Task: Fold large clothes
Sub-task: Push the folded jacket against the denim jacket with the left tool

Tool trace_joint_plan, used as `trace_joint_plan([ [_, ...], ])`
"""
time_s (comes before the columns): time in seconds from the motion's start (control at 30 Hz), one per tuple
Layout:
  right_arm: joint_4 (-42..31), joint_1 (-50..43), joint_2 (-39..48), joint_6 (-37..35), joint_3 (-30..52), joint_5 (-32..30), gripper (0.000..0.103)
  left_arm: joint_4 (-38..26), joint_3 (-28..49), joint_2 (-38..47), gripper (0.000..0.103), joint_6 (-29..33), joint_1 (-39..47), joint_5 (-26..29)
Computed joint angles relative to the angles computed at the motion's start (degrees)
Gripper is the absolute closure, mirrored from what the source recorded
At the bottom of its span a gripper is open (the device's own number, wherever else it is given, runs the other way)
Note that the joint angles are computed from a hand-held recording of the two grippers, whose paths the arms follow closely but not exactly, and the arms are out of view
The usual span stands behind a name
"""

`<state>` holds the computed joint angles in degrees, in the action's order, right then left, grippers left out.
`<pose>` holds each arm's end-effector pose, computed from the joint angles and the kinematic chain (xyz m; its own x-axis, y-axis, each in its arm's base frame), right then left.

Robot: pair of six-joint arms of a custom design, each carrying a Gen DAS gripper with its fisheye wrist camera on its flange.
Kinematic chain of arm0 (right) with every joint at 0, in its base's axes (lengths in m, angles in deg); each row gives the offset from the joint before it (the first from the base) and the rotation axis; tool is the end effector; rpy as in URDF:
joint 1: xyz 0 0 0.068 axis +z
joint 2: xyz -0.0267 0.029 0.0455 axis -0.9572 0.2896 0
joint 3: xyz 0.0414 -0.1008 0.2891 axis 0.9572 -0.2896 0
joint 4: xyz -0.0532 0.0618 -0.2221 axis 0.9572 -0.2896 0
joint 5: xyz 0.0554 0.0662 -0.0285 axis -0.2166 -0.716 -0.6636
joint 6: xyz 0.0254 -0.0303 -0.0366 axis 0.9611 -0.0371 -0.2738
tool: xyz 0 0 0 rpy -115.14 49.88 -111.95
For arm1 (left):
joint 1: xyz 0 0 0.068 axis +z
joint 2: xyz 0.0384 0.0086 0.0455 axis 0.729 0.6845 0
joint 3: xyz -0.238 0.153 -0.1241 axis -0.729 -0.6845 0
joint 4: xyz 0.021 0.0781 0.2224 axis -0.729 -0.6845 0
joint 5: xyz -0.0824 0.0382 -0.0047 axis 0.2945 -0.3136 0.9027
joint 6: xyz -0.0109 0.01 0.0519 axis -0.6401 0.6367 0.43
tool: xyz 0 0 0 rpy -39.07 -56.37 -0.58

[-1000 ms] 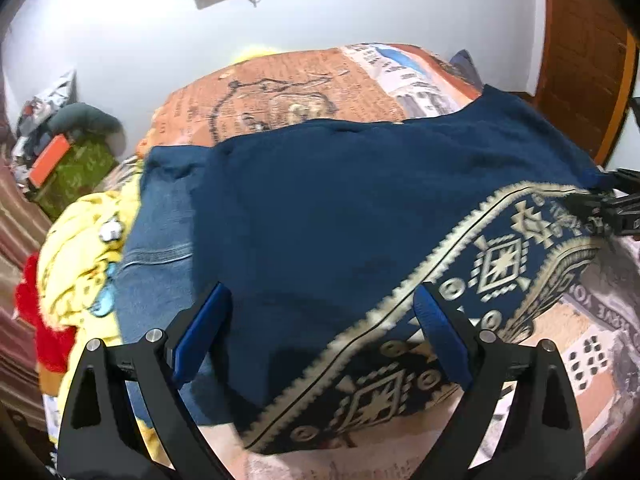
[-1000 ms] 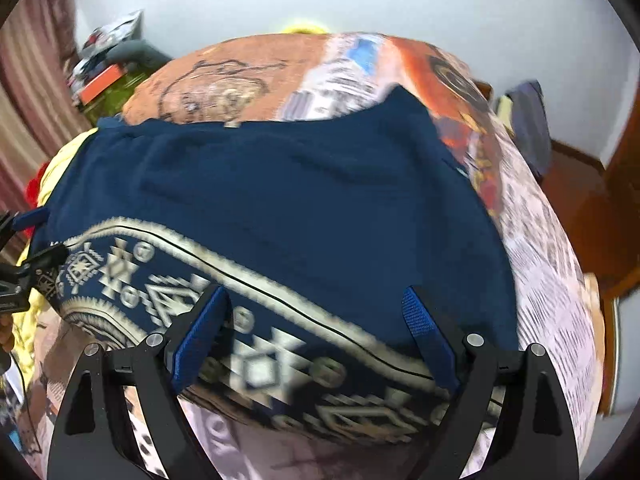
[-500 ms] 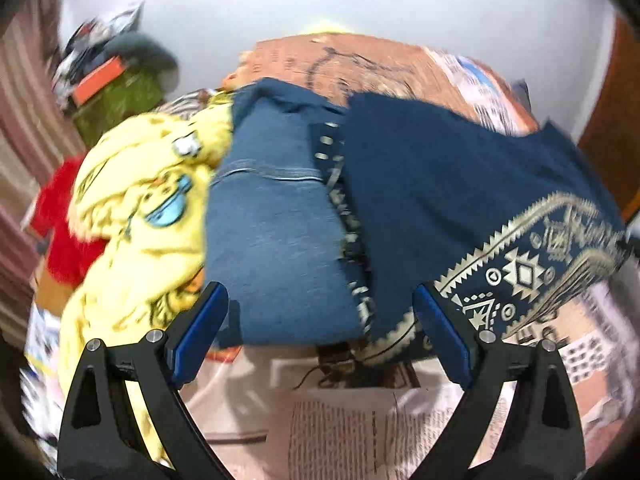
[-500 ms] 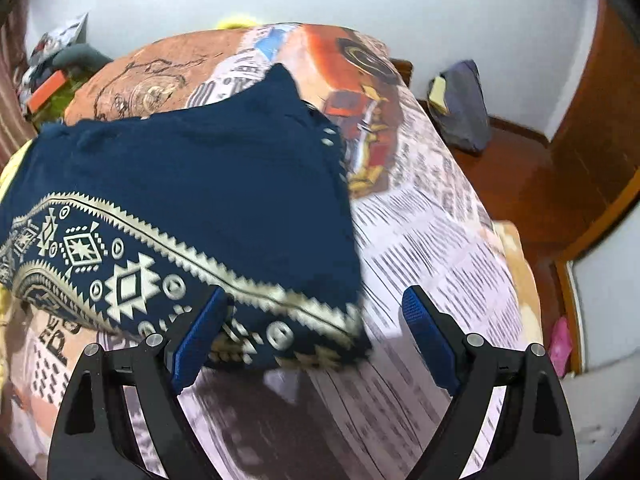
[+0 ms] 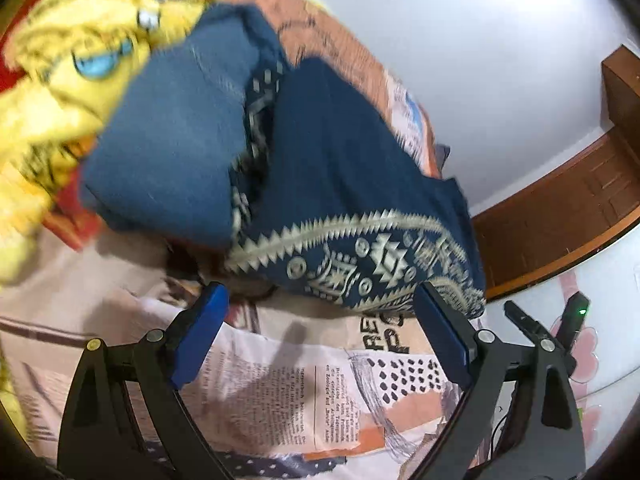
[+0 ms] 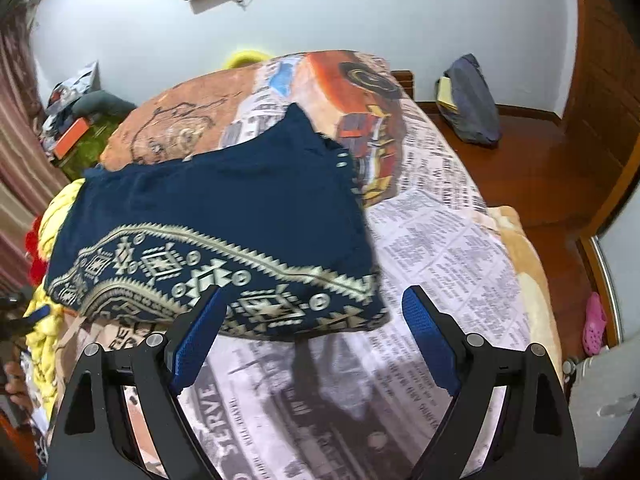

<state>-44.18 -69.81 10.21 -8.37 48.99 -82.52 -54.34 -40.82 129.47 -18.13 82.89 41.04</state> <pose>0.2245 0.0219 0.1797 -0.8081 -0.0362 -0.5879 -0.1899 0.9608 0.2019 0.1858 0.1054 0.0980 -0.7798 -0.4821 -0.3994 -0.1721 0.7784 -0.6037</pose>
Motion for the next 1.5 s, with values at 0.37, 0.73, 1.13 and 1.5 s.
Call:
trace_joint_plan([
  [0.37, 3.20, 4.18, 5.29, 0.77, -0.48, 0.01, 0.016, 14.75, -1.95, 4.19, 0.092, -8.52, -9.12, -4.76],
  [0.73, 4.71, 5.06, 5.55, 2.89, -0.75, -1.61, 0.016, 16.53, -1.36, 1.23, 0.089, -10.73, -10.21, -5.61],
  [1.13, 5.06, 7.46, 7.97, 4.52, 0.22, -1.55, 0.016, 27.82, 2.77, 10.90, 0.069, -21.38, -11.23, -4.04],
  [1.5, 3.84, 15.60, 11.74, 7.48, 7.79, 2.27, 0.016, 32.86, 5.94, 12.38, 0.084, -29.91, -13.49, -6.89],
])
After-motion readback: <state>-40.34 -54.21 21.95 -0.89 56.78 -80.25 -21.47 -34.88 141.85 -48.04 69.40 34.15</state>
